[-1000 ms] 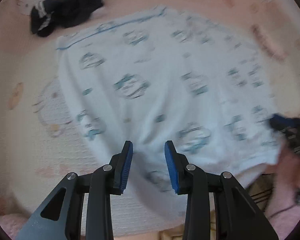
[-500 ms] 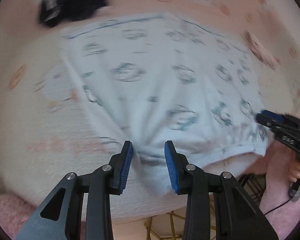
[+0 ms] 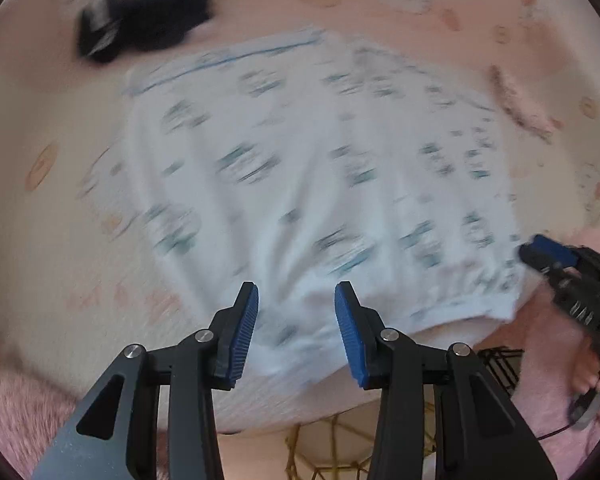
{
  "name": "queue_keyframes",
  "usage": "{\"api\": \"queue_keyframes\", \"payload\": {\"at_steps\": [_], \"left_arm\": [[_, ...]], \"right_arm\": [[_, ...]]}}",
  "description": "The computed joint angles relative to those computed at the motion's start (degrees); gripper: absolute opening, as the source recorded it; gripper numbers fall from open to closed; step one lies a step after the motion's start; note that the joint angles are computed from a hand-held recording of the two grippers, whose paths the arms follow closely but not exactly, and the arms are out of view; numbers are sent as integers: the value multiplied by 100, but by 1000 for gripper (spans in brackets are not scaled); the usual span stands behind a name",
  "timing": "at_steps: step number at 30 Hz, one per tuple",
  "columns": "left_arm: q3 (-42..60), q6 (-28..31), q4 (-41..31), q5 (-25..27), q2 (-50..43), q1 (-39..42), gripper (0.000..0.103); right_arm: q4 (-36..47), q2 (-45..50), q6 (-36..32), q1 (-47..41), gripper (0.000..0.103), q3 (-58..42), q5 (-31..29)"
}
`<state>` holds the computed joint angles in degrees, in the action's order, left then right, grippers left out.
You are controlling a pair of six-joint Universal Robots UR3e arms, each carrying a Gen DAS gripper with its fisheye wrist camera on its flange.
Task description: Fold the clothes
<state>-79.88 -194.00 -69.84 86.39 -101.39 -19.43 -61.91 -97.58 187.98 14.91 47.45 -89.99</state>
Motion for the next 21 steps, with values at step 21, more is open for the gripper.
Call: {"api": "queue_keyframes", "payload": {"at_steps": [21], "left_arm": [[-22,3471,-1543,-485,955,2355,45]], "right_arm": [[-226,-207,-1684,-2922,49,909,570]]}}
